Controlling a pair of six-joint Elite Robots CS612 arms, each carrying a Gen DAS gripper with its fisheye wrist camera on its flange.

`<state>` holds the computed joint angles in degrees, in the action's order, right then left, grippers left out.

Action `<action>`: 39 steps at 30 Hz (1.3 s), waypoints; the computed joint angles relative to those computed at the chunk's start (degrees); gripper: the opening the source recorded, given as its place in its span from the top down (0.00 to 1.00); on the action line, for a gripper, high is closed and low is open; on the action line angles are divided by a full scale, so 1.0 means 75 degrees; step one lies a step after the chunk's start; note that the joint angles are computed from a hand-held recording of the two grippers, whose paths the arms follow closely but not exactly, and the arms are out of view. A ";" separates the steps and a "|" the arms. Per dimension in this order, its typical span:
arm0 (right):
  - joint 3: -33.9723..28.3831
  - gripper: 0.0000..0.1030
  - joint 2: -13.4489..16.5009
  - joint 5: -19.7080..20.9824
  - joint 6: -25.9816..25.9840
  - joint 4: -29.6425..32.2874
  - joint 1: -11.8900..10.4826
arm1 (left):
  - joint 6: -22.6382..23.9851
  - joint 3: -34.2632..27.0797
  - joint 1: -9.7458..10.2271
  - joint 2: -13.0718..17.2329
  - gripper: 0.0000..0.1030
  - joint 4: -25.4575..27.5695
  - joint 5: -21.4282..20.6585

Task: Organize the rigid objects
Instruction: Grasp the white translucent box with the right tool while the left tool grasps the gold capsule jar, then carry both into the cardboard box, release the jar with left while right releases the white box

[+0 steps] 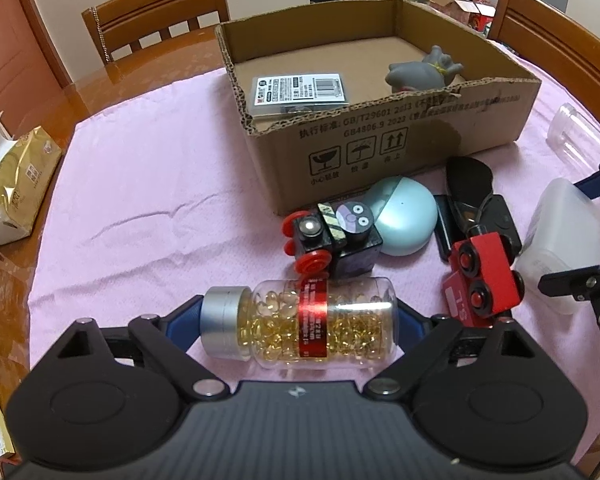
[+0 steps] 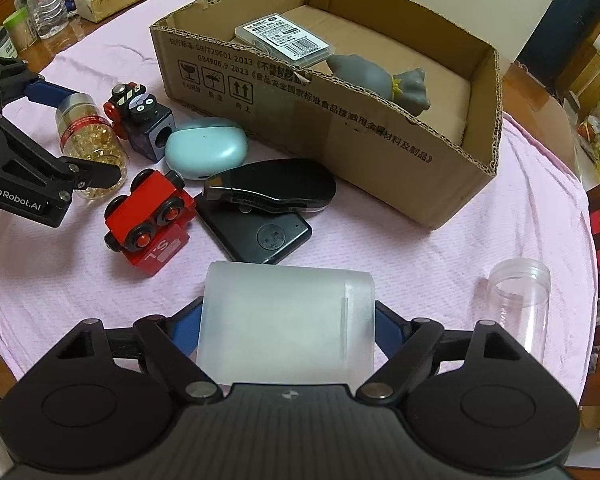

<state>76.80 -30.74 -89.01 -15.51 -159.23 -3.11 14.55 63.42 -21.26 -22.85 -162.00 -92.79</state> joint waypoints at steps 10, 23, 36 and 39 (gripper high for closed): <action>0.0095 0.16 -0.0185 0.0263 -0.0119 0.0092 -0.0069 | 0.0368 0.0170 0.0075 -0.0419 0.10 0.0589 -0.0359; 0.0172 0.16 -0.0583 0.0801 -0.0649 -0.0508 -0.0266 | 0.0323 -0.0671 0.0011 -0.0430 0.10 0.0214 -0.0896; -0.0324 0.16 -0.0444 0.0689 -0.0641 -0.1106 -0.0406 | -0.0833 -0.2465 -0.0217 0.0605 0.09 0.0910 -0.0442; -0.0481 0.16 -0.0375 0.0689 -0.0613 -0.1064 -0.0434 | -0.1061 -0.2431 -0.0200 0.0613 0.08 0.0851 -0.0462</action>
